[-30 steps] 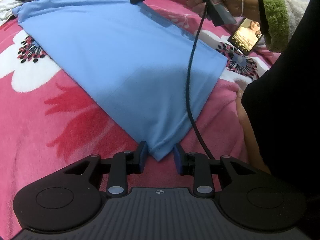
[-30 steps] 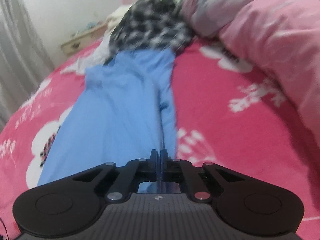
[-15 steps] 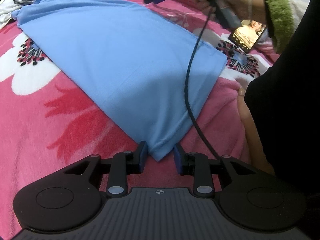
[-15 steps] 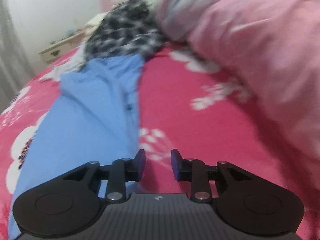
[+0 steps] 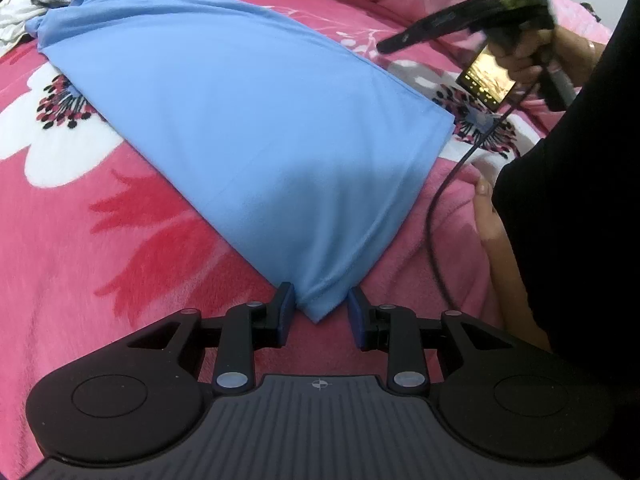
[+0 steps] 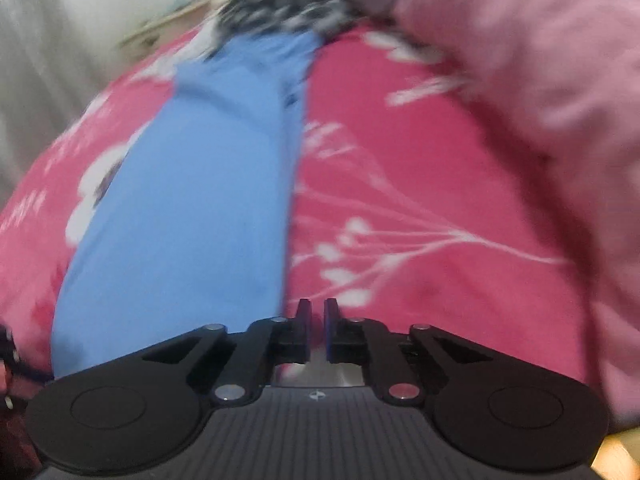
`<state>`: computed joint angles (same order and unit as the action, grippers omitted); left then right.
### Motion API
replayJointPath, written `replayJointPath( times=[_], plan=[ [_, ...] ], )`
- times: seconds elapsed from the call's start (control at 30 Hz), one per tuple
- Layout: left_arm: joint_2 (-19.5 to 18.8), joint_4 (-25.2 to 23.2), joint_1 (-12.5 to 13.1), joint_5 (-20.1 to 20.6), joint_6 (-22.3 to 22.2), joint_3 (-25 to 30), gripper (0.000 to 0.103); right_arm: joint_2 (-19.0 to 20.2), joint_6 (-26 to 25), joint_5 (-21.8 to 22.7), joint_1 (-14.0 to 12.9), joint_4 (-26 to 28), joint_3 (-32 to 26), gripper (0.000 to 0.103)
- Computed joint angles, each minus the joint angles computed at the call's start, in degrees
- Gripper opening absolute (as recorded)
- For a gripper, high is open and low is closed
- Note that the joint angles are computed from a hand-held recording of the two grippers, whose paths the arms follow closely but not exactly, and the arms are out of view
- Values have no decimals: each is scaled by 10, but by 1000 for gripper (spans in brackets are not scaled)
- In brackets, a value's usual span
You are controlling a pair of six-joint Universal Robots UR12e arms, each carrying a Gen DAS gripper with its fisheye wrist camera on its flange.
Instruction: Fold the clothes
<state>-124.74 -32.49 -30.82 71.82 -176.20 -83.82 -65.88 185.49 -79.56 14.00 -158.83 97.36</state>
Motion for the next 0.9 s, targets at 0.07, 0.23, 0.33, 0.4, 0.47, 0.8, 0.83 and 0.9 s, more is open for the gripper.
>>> replayJointPath(
  times=[0.07, 0.23, 0.33, 0.4, 0.47, 0.8, 0.83, 0.9],
  plan=[
    [1, -6, 1, -3, 6, 1, 29, -5, -5, 19, -1, -24, 6, 6],
    [12, -19, 9, -2, 21, 1, 29, 9, -12, 44, 2, -69, -16, 7],
    [17, -26, 17, 3, 24, 3, 29, 31, 7, 65, 1, -76, -52, 7],
    [18, -30, 20, 7, 26, 8, 29, 48, 11, 73, 3, -67, -83, 9],
    [17, -34, 22, 13, 27, 14, 29, 65, 11, 79, 5, -57, -112, 9],
    [0, -28, 36, 85, -64, 37, 29, 88, 73, 76, 2, -95, -143, 11],
    [-4, -18, 37, 92, -89, 42, 29, 86, 77, 70, 1, -95, -141, 11],
    [-14, -3, 36, 110, -127, 59, 29, 86, 88, 70, 0, -101, -141, 11]
  ],
)
